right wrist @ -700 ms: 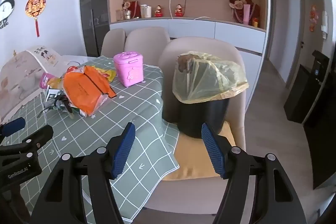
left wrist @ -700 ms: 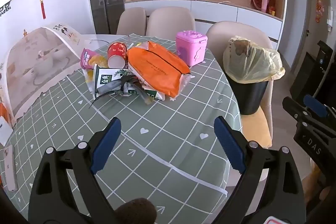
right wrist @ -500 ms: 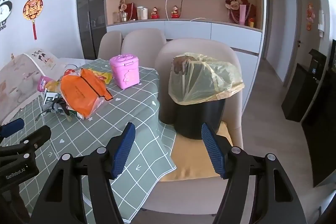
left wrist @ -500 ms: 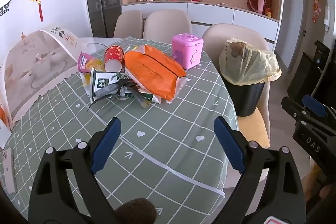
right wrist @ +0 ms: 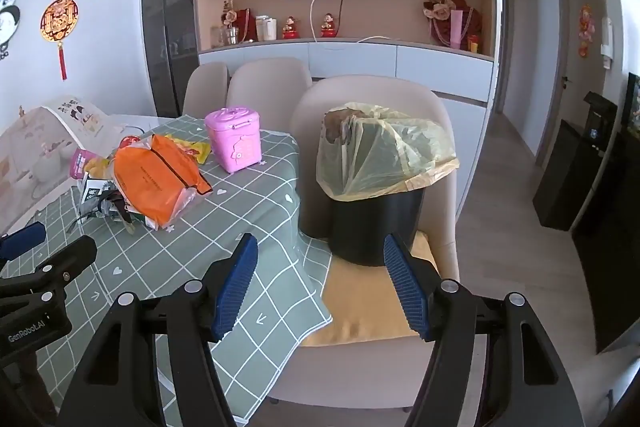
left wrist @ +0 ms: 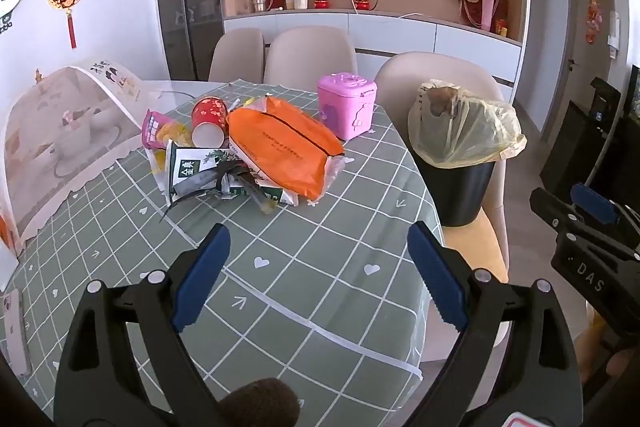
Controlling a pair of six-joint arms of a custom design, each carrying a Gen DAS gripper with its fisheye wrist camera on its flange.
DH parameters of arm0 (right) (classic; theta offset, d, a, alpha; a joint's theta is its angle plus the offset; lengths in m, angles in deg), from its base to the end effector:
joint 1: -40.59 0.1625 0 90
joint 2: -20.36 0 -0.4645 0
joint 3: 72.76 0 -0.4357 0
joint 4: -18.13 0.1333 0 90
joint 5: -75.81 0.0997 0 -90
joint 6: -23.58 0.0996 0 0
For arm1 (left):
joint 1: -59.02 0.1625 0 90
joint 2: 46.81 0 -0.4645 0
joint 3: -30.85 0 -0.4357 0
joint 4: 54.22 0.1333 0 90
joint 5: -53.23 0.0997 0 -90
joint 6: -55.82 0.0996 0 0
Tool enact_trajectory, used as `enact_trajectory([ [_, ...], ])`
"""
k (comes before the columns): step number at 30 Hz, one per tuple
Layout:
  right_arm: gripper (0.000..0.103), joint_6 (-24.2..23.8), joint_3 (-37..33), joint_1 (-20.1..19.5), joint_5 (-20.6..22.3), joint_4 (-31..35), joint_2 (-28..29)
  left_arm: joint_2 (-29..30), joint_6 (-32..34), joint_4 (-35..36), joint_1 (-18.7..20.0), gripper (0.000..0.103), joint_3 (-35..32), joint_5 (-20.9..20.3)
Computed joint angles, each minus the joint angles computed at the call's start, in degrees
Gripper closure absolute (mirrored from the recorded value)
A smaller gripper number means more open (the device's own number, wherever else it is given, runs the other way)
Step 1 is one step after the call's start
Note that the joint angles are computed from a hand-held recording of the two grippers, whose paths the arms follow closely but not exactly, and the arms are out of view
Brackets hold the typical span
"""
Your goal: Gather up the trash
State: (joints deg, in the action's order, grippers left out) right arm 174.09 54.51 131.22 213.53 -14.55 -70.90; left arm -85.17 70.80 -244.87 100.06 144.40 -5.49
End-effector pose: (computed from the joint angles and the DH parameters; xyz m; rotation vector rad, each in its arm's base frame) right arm 0.0640 -0.4027 0.2673 -0.2364 -1.7735 1.3267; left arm -0.3327 -0.5349 -0.0045 1.2565 2.3285 -0.7865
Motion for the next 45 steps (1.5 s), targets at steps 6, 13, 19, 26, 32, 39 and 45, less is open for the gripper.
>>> enact_trajectory([
  [6, 0.041, 0.39, 0.28, 0.07, 0.59, -0.05, -0.54, 0.16, 0.62, -0.55, -0.02, 0.017, -0.06, -1.05],
  [13, 0.041, 0.77, 0.22, -0.15, 1.00, -0.03, -0.69, 0.53, 1.38, -0.73, 0.24, 0.017, -0.72, -2.39],
  [19, 0.041, 0.63, 0.16, -0.18, 1.16, -0.53, -0.70, 0.84, 1.85, -0.81, 0.49, 0.017, -1.24, -3.18],
  [26, 0.041, 0.84, -0.04, -0.08, 1.49, -0.46, -0.71, 1.00, 1.90, -0.62, 0.61, 0.017, -1.58, -3.52],
  [32, 0.041, 0.75, 0.00, -0.15, 1.33, -0.42, -0.80, 1.17, 1.86, -0.56, 0.71, 0.017, -1.79, -3.59],
  [39, 0.041, 0.90, -0.25, -0.18, 1.34, -0.18, -0.53, 1.27, 1.83, -0.22, 1.13, 0.017, -2.17, -3.74],
  [45, 0.041, 1.04, -0.42, -0.26, 1.39, 0.05, -0.42, 1.27, 1.74, -0.01, 1.22, 0.017, -2.29, -3.69],
])
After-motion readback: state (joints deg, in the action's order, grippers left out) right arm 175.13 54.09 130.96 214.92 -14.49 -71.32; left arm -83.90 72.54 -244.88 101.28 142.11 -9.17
